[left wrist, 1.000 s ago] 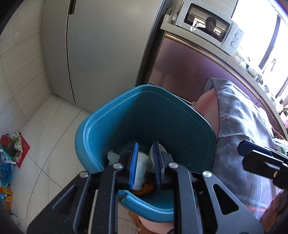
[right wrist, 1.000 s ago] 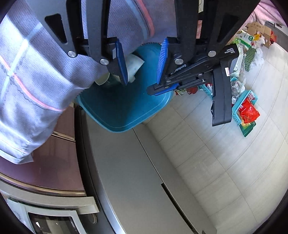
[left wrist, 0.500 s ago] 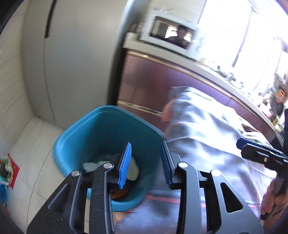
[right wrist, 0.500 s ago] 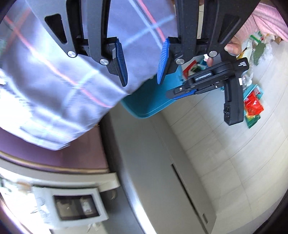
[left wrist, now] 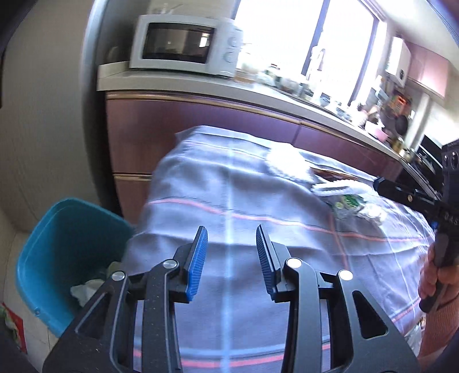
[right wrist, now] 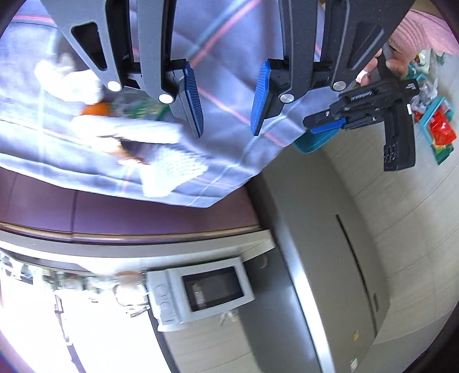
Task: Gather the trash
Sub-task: 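Move both open tools back over the trash on the table, then grasp the white foam net with the left tool while the right tool grasps the gold foil bag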
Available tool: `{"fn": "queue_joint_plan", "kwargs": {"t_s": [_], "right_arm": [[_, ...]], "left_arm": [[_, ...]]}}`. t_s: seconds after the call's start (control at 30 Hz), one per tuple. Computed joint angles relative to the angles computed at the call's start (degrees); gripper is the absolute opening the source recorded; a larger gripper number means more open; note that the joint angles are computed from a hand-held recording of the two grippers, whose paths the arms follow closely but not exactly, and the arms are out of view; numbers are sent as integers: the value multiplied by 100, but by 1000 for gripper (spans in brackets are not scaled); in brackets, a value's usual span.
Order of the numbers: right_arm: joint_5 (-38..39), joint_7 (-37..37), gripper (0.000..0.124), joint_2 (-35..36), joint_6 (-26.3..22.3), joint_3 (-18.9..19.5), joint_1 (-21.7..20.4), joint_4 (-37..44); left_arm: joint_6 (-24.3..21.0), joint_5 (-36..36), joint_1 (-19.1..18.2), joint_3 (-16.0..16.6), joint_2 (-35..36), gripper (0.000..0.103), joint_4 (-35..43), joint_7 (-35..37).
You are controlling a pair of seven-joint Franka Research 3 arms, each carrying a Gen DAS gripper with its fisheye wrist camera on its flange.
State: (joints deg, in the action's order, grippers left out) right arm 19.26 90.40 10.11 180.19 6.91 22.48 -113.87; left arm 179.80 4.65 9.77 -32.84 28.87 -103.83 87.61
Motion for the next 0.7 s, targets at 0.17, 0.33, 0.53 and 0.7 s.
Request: {"fn": "queue_joint_plan", "kwargs": {"t_s": [0.17, 0.33, 0.53, 0.7], "right_arm": [[-1275, 1176, 35, -44, 14, -1238, 728, -82], [-1964, 1468, 43, 232, -377, -1347, 537, 318], [-2350, 1313, 43, 633, -1258, -1160, 203, 1023], [-2710, 1169, 43, 910, -2011, -1098, 121, 1519]], "left_arm": [[-300, 138, -289, -180, 387, 36, 596, 400], [-613, 80, -710, -171, 766, 37, 1283, 893], [-968, -86, -1280, 97, 1151, 40, 2117, 1344], [-1355, -265, -1598, 279, 1484, 43, 2790, 1782]]}}
